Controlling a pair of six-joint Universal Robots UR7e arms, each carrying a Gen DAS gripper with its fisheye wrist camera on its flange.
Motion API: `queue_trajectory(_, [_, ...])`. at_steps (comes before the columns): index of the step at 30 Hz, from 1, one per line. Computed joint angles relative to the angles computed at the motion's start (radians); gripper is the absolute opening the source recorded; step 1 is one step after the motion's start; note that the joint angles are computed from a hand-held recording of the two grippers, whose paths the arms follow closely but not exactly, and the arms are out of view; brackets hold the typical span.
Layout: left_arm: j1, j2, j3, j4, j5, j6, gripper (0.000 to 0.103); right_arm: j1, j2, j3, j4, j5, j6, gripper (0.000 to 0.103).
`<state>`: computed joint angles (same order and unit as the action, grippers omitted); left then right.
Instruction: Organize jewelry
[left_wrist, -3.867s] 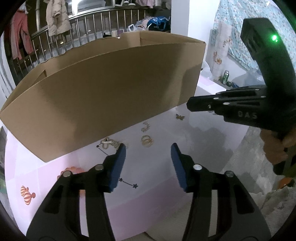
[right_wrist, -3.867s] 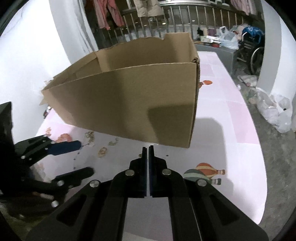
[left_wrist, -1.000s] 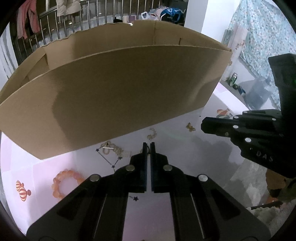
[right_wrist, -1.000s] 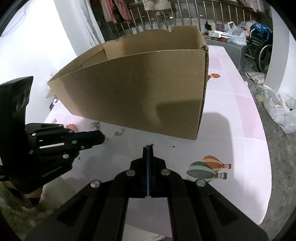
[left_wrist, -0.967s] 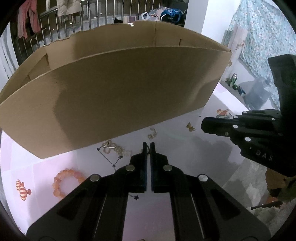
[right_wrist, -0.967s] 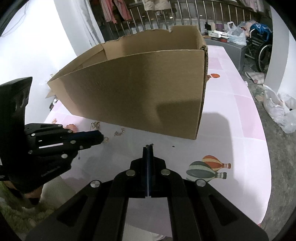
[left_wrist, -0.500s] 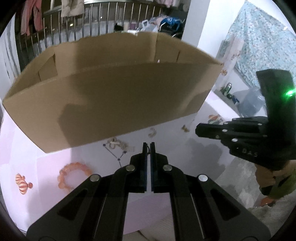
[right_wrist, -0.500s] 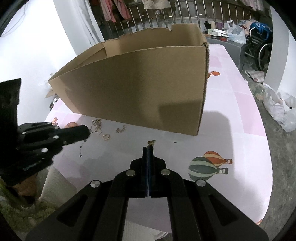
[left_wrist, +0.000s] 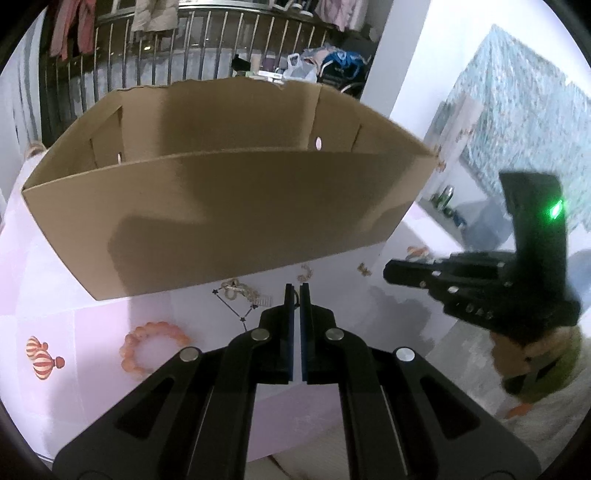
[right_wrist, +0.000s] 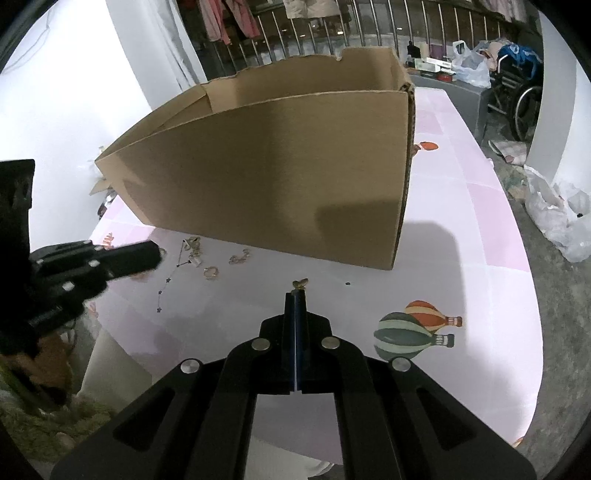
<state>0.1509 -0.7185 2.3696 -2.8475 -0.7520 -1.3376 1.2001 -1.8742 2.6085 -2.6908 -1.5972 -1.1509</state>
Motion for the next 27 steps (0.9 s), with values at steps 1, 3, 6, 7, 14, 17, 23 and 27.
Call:
queue_trajectory(1, [-0.002, -0.004, 0.009, -0.018, 0.001, -0.005, 0.002, 0.000, -0.002, 0.001, -0.001, 0.001, -0.002, 0.000])
queue_trajectory(3, [-0.004, -0.014, 0.034, -0.072, 0.005, -0.019, 0.002, 0.003, -0.001, -0.001, 0.001, -0.002, -0.003, 0.002])
queue_trajectory(6, [-0.008, -0.032, 0.061, -0.120, 0.015, -0.042, 0.002, 0.007, 0.001, -0.001, 0.005, -0.009, -0.002, 0.002])
queue_trajectory(7, [-0.011, -0.042, 0.072, -0.129, 0.020, -0.055, 0.002, 0.009, 0.003, 0.001, 0.001, -0.014, -0.003, 0.003])
queue_trajectory(14, [-0.012, -0.077, 0.091, -0.085, 0.030, -0.104, 0.002, 0.013, 0.010, 0.013, -0.030, -0.026, -0.018, 0.017])
queue_trajectory(17, [-0.006, -0.070, 0.084, -0.082, 0.025, -0.103, 0.002, 0.018, 0.028, 0.014, -0.045, -0.047, -0.017, 0.017])
queue_trajectory(23, [-0.002, -0.046, 0.073, -0.093, 0.011, -0.097, 0.002, 0.038, 0.074, 0.017, -0.107, -0.056, -0.002, 0.017])
queue_trajectory(27, [-0.001, -0.040, 0.070, -0.088, 0.012, -0.100, 0.002, 0.056, 0.108, 0.030, -0.174, -0.063, -0.011, 0.017])
